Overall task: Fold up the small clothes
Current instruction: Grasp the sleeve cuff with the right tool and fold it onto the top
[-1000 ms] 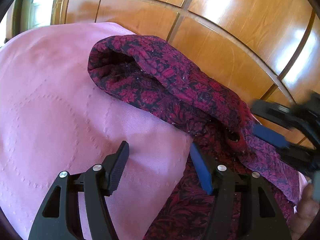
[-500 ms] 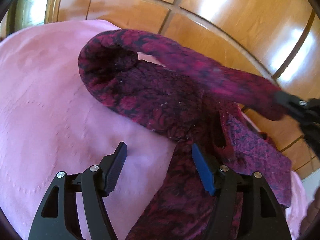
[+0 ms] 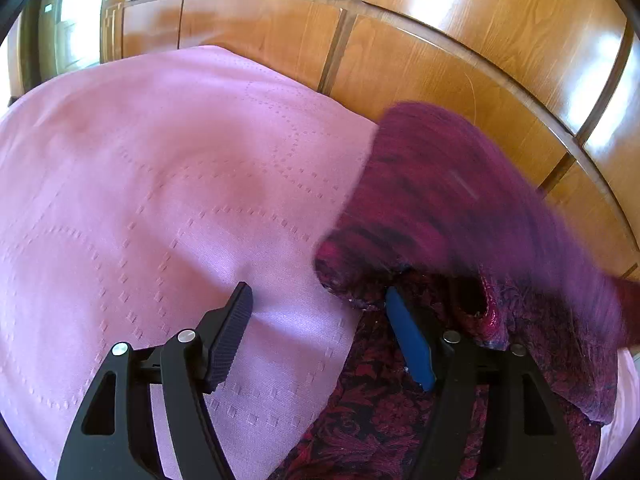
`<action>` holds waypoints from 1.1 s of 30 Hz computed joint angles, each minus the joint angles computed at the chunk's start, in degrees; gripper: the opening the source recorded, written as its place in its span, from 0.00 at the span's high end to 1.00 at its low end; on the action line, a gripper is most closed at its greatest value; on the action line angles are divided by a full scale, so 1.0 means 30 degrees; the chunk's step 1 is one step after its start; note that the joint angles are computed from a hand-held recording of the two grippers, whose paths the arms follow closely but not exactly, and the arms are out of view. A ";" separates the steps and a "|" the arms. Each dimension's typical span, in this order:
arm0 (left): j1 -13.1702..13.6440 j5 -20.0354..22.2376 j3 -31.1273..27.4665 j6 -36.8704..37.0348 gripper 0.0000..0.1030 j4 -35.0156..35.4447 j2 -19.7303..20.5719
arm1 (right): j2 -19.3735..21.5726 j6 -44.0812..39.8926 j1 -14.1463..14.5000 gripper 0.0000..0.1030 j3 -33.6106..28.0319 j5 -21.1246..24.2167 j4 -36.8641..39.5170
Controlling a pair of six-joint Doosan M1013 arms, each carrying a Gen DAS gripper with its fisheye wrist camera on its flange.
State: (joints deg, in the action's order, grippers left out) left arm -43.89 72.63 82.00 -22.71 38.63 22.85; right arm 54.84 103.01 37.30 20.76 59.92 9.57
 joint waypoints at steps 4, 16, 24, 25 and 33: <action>0.0037 -0.0002 -0.0061 0.0213 0.34 -0.0133 0.0011 | -0.1048 0.0889 -0.0538 0.97 0.2180 -0.0392 -0.1069; 0.0094 0.0274 -0.0309 0.2236 0.34 -0.0892 0.0095 | -0.3128 0.2866 -0.1139 0.98 0.7671 -0.1524 -0.2464; -0.0064 -0.5361 0.3207 -0.1170 0.34 0.0616 -0.2984 | -0.3324 0.2760 -0.1062 0.96 0.8041 -0.1831 -0.2570; 0.0095 -0.6309 0.3709 -0.1814 0.34 0.0844 -0.3396 | -0.3459 0.2671 -0.1057 0.96 0.8339 -0.2184 -0.2506; 0.2385 -1.1560 0.4474 -0.1555 0.34 -0.0336 -0.3718 | -0.3517 0.3231 -0.0928 0.95 0.8663 -0.3113 -0.2551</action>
State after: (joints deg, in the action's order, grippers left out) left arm -36.73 37.95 95.43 -27.38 37.62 11.69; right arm 44.29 112.70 34.51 46.75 50.58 1.91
